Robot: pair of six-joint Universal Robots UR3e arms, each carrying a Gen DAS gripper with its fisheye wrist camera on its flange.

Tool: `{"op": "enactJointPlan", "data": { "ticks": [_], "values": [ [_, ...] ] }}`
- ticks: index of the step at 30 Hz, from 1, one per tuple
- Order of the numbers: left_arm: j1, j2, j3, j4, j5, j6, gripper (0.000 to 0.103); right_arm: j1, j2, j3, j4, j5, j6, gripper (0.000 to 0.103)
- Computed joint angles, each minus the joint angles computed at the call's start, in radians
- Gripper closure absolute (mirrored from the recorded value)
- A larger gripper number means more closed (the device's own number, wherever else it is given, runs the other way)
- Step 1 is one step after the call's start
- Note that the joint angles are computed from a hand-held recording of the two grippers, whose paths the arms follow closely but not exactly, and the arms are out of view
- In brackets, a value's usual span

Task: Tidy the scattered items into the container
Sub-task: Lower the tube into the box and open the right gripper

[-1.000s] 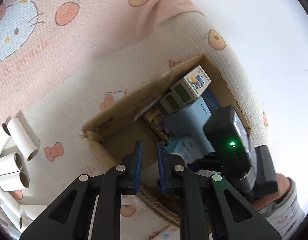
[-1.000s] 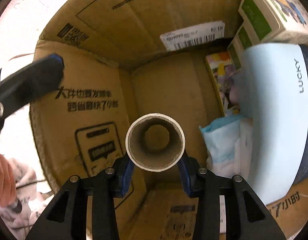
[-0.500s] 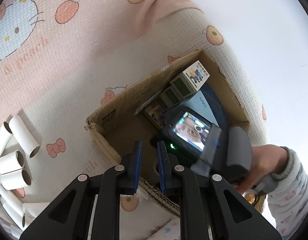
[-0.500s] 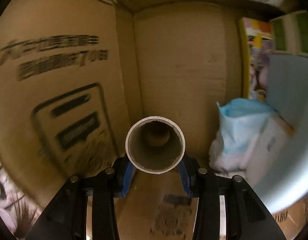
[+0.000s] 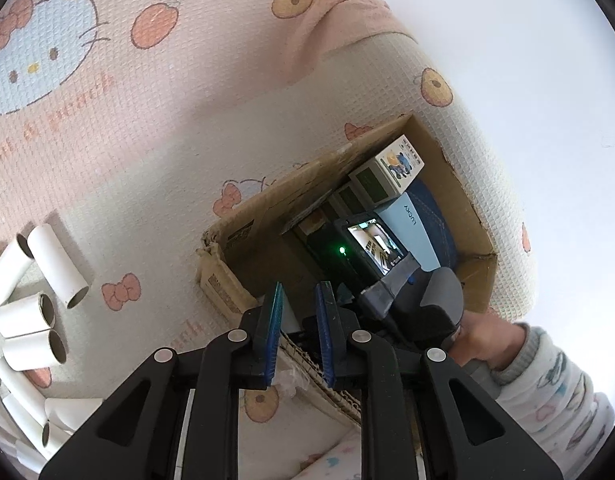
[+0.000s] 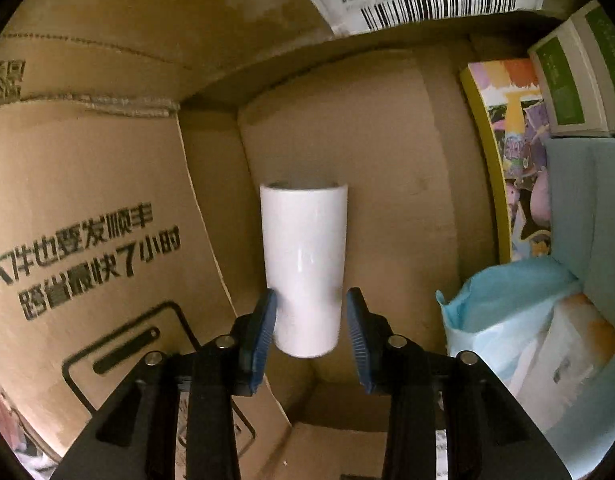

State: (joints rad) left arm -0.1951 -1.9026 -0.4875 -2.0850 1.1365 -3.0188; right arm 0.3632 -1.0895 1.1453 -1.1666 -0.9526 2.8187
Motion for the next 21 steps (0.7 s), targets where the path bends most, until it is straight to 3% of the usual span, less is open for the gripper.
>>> {"op": "enactJointPlan", "data": {
  "ticks": [5, 8, 14, 21],
  "values": [
    [0.018, 0.056, -0.096, 0.048, -0.030, -0.007, 0.083, -0.015, -0.042, 0.072, -0.090, 0.029, 0.098, 0.071],
    [0.026, 0.062, -0.089, 0.033, -0.037, -0.003, 0.083, -0.007, -0.039, 0.065, -0.068, 0.022, 0.096, 0.072],
    [0.041, 0.084, -0.087, 0.007, -0.041, 0.019, 0.082, 0.017, 0.013, -0.032, 0.171, -0.075, -0.005, 0.072],
    [0.101, 0.175, -0.189, -0.014, -0.048, 0.060, 0.082, 0.053, 0.045, -0.099, 0.277, -0.148, -0.025, 0.072]
  ]
}}
